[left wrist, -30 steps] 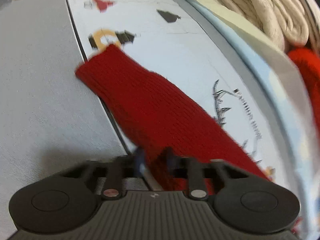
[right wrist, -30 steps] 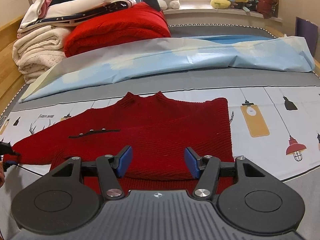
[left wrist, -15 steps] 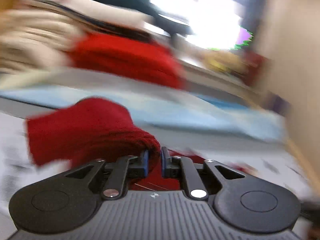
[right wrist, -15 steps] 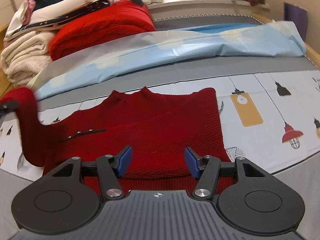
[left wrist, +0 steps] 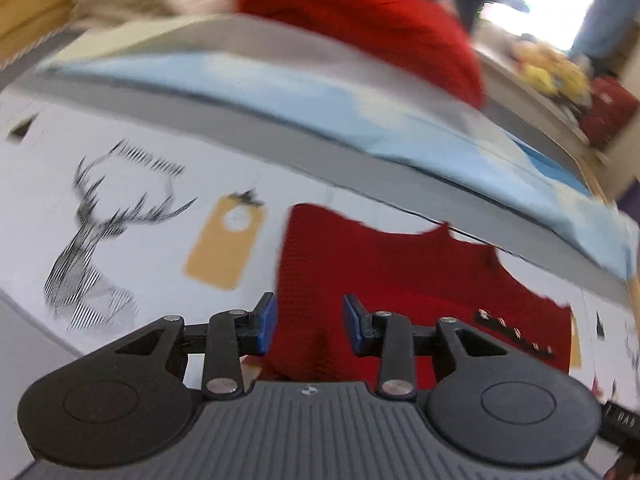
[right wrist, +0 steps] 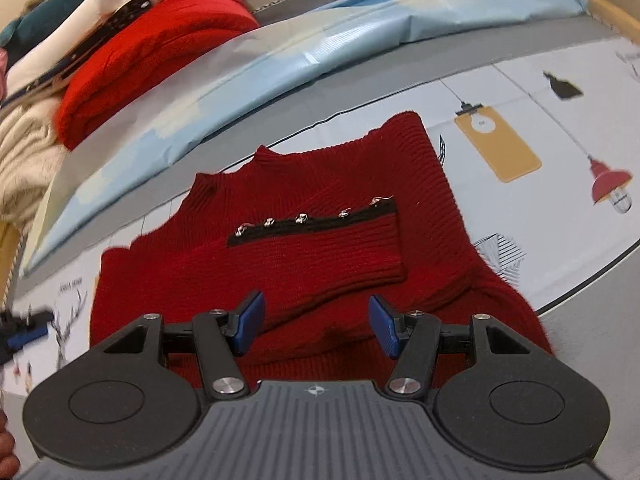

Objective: Fold small clothes

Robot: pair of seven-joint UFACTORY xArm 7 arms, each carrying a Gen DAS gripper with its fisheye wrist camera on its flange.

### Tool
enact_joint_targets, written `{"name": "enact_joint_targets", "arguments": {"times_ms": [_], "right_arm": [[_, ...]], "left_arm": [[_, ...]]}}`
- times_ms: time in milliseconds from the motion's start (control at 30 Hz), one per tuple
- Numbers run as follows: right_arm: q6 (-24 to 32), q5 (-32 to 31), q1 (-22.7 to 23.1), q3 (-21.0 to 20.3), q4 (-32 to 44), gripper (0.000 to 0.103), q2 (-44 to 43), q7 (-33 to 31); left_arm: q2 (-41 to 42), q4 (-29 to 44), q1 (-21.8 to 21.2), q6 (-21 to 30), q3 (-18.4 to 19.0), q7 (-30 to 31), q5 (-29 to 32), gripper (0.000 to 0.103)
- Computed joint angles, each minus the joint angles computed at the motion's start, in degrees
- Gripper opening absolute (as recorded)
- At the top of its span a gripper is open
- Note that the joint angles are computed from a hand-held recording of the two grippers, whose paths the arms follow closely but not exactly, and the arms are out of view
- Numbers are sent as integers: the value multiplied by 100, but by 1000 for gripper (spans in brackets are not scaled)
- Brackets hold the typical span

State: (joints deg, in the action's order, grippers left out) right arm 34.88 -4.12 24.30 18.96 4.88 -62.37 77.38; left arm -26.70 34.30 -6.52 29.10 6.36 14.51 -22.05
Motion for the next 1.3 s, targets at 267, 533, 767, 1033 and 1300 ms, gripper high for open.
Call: {"name": "enact_joint_targets", "arguments": {"times_ms": [267, 533, 767, 1033, 1300], "right_arm": [[-662, 90, -436, 226, -539, 44, -174, 1362], [-1528, 139, -674, -70, -942, 47, 483, 2105], [-1640, -736, -1419, 769, -553, 9, 523, 2016], [-65, -1628, -1488, 1249, -119, 9, -656, 2121], [316, -1429, -1158, 493, -239, 25, -431, 1793]], "left_arm": [[112, 317, 6, 196, 181, 321, -374, 40], [164, 404, 74, 345, 247, 559, -495, 40], [361, 513, 165, 347, 221, 649, -606, 40], [483, 491, 173, 428, 134, 745, -657, 40], [679, 399, 112, 528, 1, 893, -782, 40]]}}
